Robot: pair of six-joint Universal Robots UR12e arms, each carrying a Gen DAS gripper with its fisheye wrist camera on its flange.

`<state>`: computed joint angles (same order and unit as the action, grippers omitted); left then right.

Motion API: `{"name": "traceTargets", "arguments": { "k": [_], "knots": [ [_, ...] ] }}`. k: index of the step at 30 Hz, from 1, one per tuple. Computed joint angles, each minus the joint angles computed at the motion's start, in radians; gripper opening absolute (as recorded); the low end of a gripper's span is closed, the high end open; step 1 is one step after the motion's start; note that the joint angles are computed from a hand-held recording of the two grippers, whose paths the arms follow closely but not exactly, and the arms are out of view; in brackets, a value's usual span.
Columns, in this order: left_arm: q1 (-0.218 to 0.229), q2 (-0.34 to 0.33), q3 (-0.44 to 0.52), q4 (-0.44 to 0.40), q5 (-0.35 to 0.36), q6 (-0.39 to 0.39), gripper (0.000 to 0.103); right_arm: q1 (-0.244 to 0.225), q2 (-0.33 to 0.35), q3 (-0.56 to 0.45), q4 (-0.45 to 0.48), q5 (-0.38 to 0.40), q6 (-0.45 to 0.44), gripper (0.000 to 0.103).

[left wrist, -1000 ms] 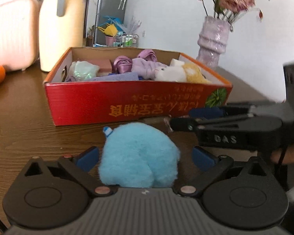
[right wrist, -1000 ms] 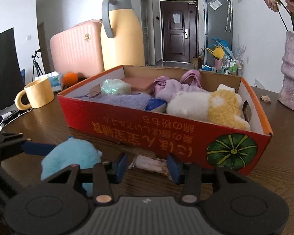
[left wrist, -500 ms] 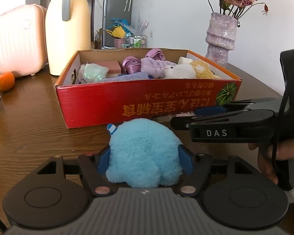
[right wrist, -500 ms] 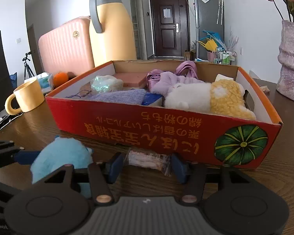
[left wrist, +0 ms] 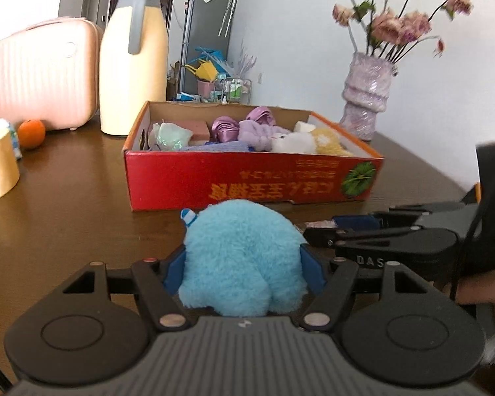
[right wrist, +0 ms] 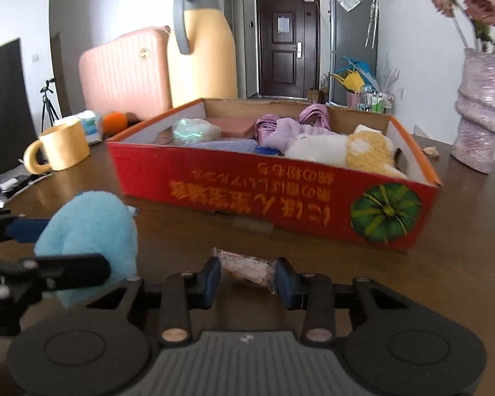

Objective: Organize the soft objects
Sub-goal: 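Grasp the light blue plush with the left tool while the right tool grasps the wrapped item, then carry the blue plush and wrapped item into the box and open both tools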

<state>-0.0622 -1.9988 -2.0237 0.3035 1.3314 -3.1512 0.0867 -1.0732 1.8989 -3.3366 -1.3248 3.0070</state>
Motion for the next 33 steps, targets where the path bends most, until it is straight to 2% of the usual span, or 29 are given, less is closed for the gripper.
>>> {"name": "traceTargets", "arguments": {
  "k": [8, 12, 17, 20, 24, 27, 30, 33],
  "knots": [
    [0.006, 0.104, -0.150, 0.112, -0.046, -0.026, 0.070, -0.040, -0.160, 0.242, -0.218, 0.072, 0.087, 0.036],
    [-0.002, 0.128, -0.175, 0.166, -0.046, -0.029, 0.070, -0.046, -0.202, 0.295, -0.285, 0.075, 0.092, 0.036],
    [-0.014, 0.133, -0.166, 0.181, -0.037, -0.024, 0.070, -0.057, -0.218, 0.312, -0.316, 0.088, 0.100, 0.036],
    [-0.009, 0.118, -0.115, 0.180, -0.059, -0.032, 0.070, -0.065, -0.214, 0.282, -0.313, 0.102, 0.080, 0.036],
    [-0.003, 0.072, 0.021, 0.098, -0.089, -0.093, 0.070, -0.074, -0.181, 0.177, -0.250, 0.117, 0.048, 0.036],
    [-0.021, 0.011, 0.145, 0.023, -0.034, -0.097, 0.070, -0.074, -0.138, 0.070, -0.168, 0.104, 0.051, 0.036],
    [-0.045, -0.060, 0.265, -0.055, 0.051, -0.074, 0.071, -0.066, -0.084, -0.036, -0.070, 0.079, 0.038, 0.036],
    [-0.051, -0.121, 0.361, -0.145, 0.064, -0.085, 0.071, -0.053, -0.026, -0.127, 0.021, 0.038, 0.006, 0.036]
  ]
}}
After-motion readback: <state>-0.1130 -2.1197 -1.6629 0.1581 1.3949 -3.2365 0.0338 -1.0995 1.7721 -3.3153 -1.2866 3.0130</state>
